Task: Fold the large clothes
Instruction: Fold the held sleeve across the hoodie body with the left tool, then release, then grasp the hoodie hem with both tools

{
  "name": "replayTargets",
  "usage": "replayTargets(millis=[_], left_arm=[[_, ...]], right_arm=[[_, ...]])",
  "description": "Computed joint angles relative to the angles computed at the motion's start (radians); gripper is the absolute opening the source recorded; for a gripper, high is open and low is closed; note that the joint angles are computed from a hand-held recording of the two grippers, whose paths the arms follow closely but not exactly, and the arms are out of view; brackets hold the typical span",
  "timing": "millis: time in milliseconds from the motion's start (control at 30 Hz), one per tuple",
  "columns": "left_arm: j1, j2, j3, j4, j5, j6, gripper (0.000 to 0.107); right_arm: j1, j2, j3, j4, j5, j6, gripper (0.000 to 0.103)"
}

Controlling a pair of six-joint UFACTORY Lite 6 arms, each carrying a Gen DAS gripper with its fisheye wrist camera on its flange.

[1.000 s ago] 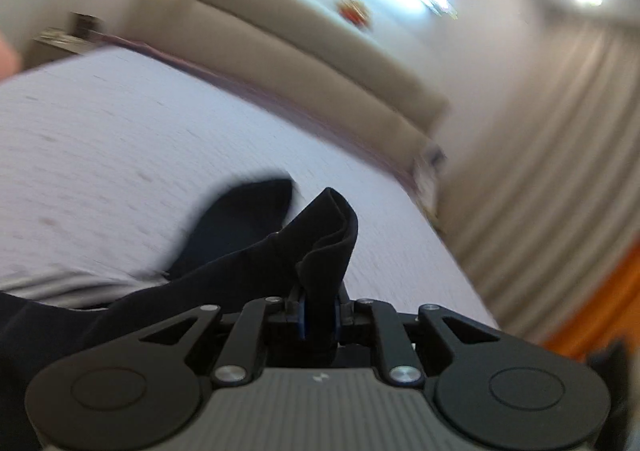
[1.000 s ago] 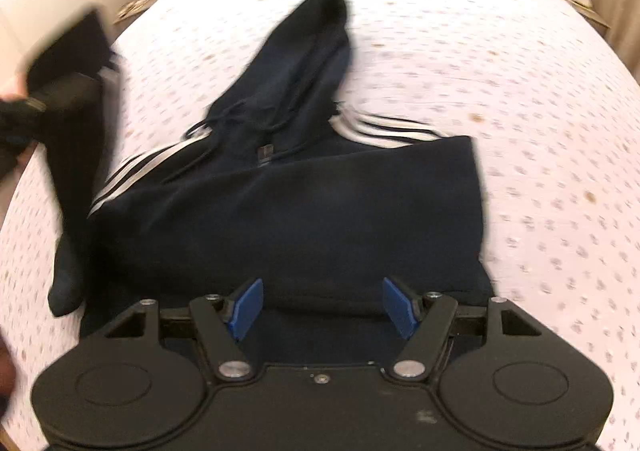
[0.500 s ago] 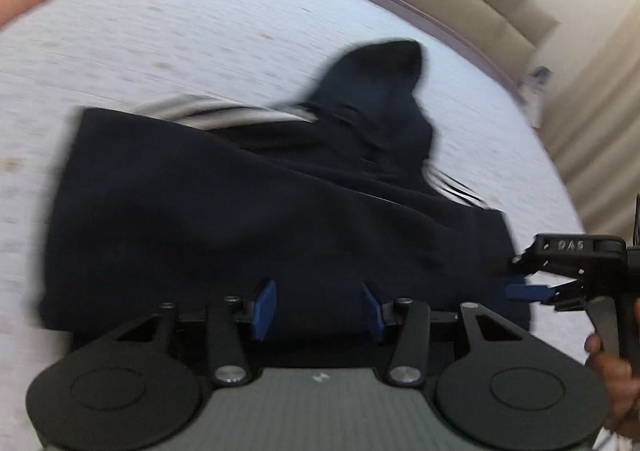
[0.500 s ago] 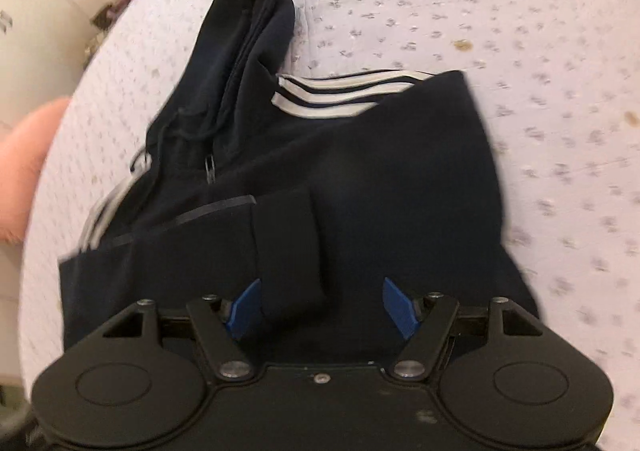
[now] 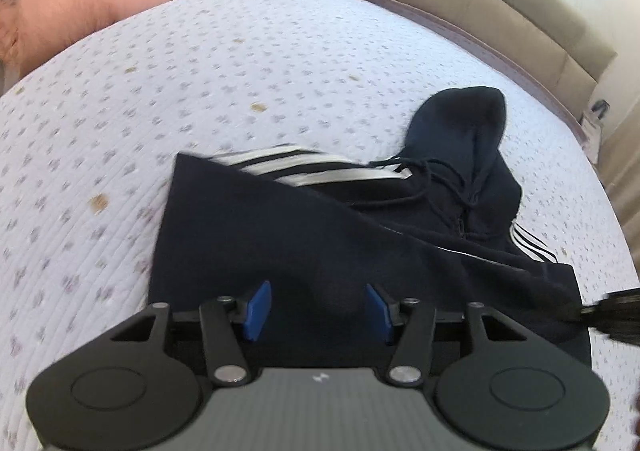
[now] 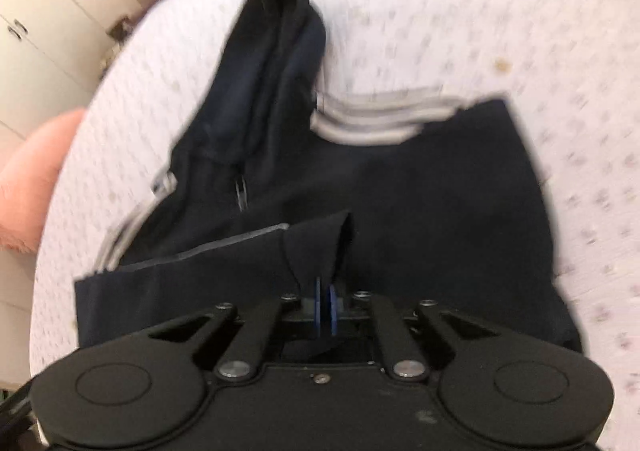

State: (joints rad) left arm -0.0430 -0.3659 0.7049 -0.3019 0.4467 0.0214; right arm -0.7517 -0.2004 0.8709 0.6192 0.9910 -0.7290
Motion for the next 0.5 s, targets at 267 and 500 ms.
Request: replayTargets(millis=[267, 500], left_arm=[[-0.157, 0.208, 0.103, 0.066, -0.118, -0.051, 0.054], [-0.109, 0.170, 0.027, -0.087, -0.117, 0.139, 0.054]], right_arm=[[-0.257, -0.090, 0.034, -0.144, -0.099, -0.023, 0.005], [-0.196, 0.017, -0.085, 0.057, -0.045, -0.269, 0.076]])
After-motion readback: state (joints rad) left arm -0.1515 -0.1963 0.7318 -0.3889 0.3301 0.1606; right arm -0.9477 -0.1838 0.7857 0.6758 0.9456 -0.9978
